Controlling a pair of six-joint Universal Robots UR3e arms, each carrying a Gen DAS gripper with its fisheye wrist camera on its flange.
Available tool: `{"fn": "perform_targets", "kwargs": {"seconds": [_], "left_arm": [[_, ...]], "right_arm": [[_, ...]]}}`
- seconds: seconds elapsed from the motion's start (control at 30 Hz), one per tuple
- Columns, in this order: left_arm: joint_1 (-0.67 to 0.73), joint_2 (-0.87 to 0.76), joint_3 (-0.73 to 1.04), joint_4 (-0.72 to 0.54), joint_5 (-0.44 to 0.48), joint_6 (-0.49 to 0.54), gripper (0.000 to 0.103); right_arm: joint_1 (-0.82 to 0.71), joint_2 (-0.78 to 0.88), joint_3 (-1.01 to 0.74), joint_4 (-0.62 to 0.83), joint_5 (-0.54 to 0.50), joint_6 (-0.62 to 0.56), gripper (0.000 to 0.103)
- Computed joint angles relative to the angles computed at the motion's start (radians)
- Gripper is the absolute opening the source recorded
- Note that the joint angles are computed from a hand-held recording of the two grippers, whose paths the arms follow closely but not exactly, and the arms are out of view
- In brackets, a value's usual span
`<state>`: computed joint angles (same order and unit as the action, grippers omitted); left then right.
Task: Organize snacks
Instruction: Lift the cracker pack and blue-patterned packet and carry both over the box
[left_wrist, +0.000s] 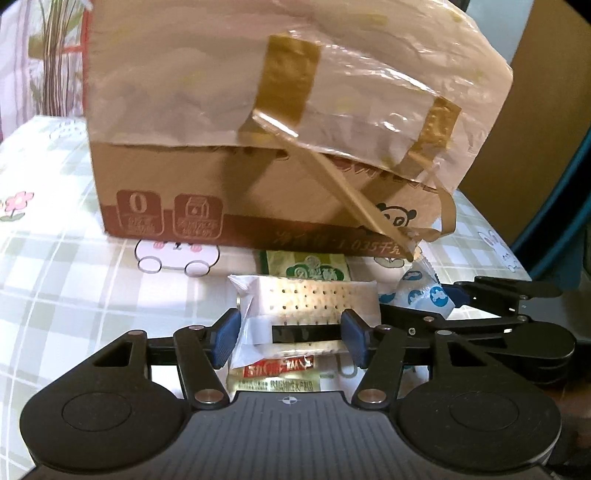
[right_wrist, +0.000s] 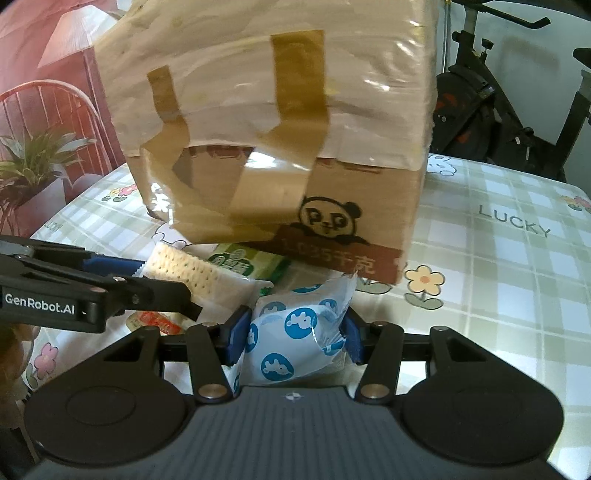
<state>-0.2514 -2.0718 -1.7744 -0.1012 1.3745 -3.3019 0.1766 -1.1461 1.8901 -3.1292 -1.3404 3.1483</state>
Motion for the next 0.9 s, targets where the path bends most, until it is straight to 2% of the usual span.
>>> {"fn": "perform_targets", "kwargs": {"seconds": [0.17,0.33,0.53,0.73,0.83,0.9], "left_arm": [[0.066,0.029,-0.077,0.019,-0.091,-0.009,0.062],[0.097,0.036,-0.104,0.029,-0.126,-0.007,0.062],[0.113,0.068,-0.112,-0.009,-0.107,0.014,0.064],[0.124,0.113,-0.135,0.040,-0.031,0.005,0.064],[0.126,0.106,-0.106,0.050,-0.048,0.070,0.060],[0.116,0.088,-0.070,0.048,-0.079,0.134,0.052]], "right_arm": [[0.013,-0.005,0.011,-0.013,0.004,0.048,0.053],[0.042,0.005,-0.010,0.001,-0.029,0.063,0.053],[0.071,0.014,-0.027,0.007,-0.084,0.053,0.053],[0.069,0.002,0.005,-0.018,-0.102,0.064,0.053],[0.069,-0.010,0.018,-0.015,-0.098,0.047,0.053],[0.073,-0.014,0.023,-0.015,-0.103,0.035,0.053]]}}
